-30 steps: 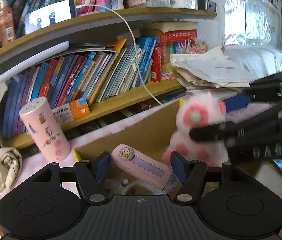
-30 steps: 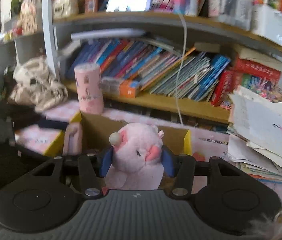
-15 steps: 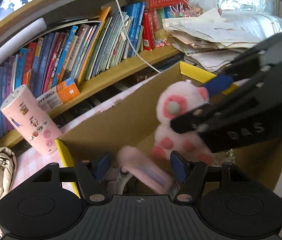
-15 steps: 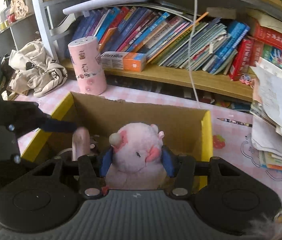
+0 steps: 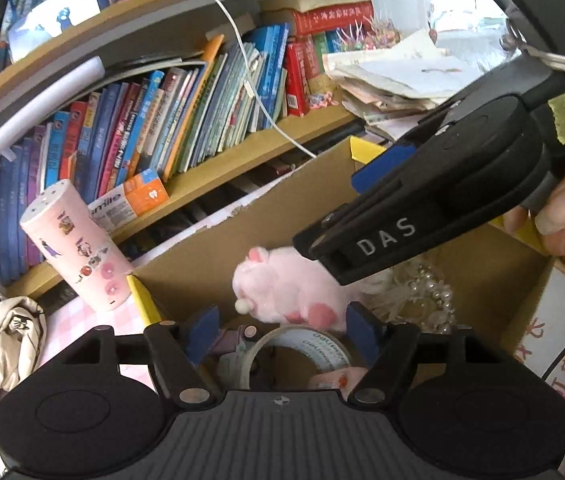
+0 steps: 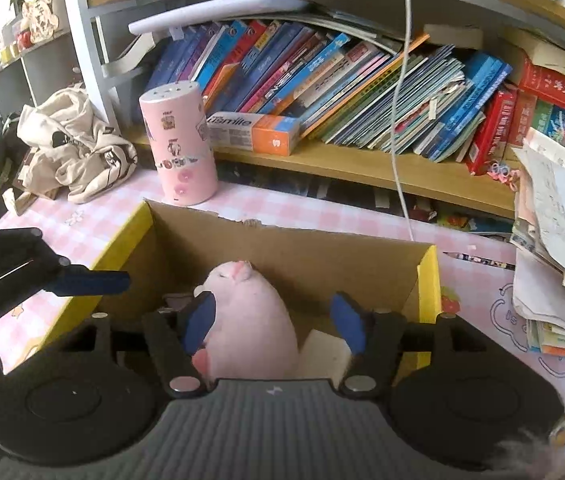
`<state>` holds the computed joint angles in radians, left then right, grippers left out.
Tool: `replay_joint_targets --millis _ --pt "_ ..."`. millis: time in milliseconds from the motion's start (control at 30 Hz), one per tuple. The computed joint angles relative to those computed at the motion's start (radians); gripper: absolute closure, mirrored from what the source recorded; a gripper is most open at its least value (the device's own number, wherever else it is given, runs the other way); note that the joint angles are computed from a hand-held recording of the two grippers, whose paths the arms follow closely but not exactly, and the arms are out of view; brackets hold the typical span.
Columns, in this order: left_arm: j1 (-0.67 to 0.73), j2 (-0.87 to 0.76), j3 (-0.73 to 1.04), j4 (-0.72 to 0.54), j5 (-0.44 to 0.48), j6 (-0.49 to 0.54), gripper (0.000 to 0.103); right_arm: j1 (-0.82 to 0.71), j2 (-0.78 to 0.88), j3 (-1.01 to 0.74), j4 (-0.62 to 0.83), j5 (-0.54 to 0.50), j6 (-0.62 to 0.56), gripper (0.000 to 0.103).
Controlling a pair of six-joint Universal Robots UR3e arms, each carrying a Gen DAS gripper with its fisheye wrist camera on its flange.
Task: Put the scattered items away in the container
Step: 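Lower the lint roller and plush pig into the yellow box and open both tools, then withdraw both tools from the box back over the desk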
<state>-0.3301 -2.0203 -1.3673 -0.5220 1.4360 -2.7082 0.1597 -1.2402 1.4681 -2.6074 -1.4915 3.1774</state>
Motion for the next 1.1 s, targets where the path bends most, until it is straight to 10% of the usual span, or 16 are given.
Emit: replay_joint_targets --millis 567,833,1100 --pt "0.055 0.361 -0.444 0.200 -0.028 -0.122 0.026 0.062 -0.351 0.430 -0.190 -0.124 0.096 0.028" --pt "0.176 0.521 -0.643 0.230 -0.169 -0.088 0.026 0.217 -0.431 0.496 -0.184 -0.381 0.226 0.027" --pt "0.424 0.770 -0.808 0.012 -0.448 0.185 0.026 0.538 -0.353 0.368 0.051 -0.735 0.579 0.025"
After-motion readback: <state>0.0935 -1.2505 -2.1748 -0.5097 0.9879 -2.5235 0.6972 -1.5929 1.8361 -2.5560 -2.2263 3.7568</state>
